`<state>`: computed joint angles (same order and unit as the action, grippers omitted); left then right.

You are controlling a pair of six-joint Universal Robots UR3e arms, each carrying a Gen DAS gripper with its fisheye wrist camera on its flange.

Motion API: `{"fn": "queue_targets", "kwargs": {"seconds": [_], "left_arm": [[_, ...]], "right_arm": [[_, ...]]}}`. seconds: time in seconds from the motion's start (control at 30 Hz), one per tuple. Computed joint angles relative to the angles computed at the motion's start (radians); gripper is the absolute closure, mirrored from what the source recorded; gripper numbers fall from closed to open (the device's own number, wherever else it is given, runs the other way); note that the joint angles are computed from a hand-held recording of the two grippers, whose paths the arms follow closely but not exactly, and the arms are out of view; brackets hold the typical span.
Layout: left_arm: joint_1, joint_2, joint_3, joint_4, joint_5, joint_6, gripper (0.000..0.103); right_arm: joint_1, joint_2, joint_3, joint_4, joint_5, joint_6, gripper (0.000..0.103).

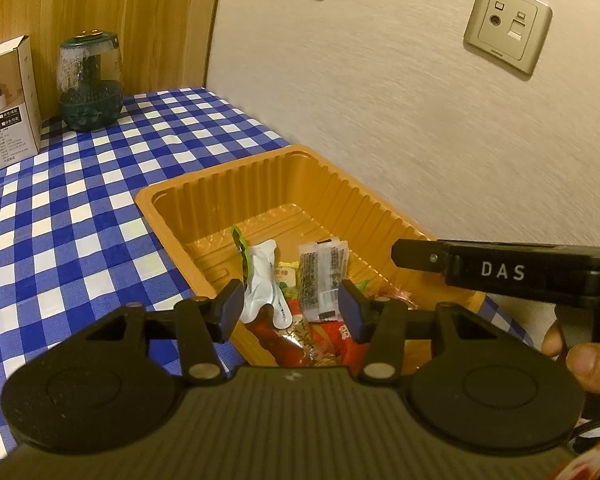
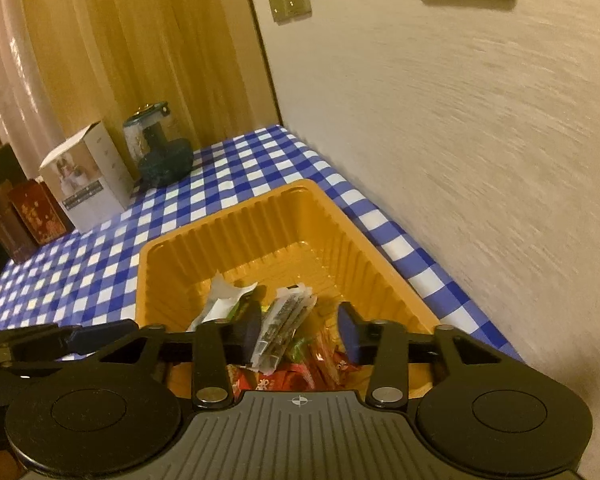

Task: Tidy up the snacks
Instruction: 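Open both grippers to release the caramel cube and chocolate bar into the tray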

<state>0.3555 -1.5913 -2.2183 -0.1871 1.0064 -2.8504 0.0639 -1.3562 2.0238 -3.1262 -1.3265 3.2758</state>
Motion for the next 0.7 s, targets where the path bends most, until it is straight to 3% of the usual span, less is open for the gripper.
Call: {"fn": "queue_targets", "kwargs": {"seconds": [0.7], "left_arm": [[0.004,0.006,-0.011,0.012,0.011,-0.005,0.050]], "right_arm": [[-0.027,-0.026,0.031,-0.001,0.004,0.003,0.058]]}}
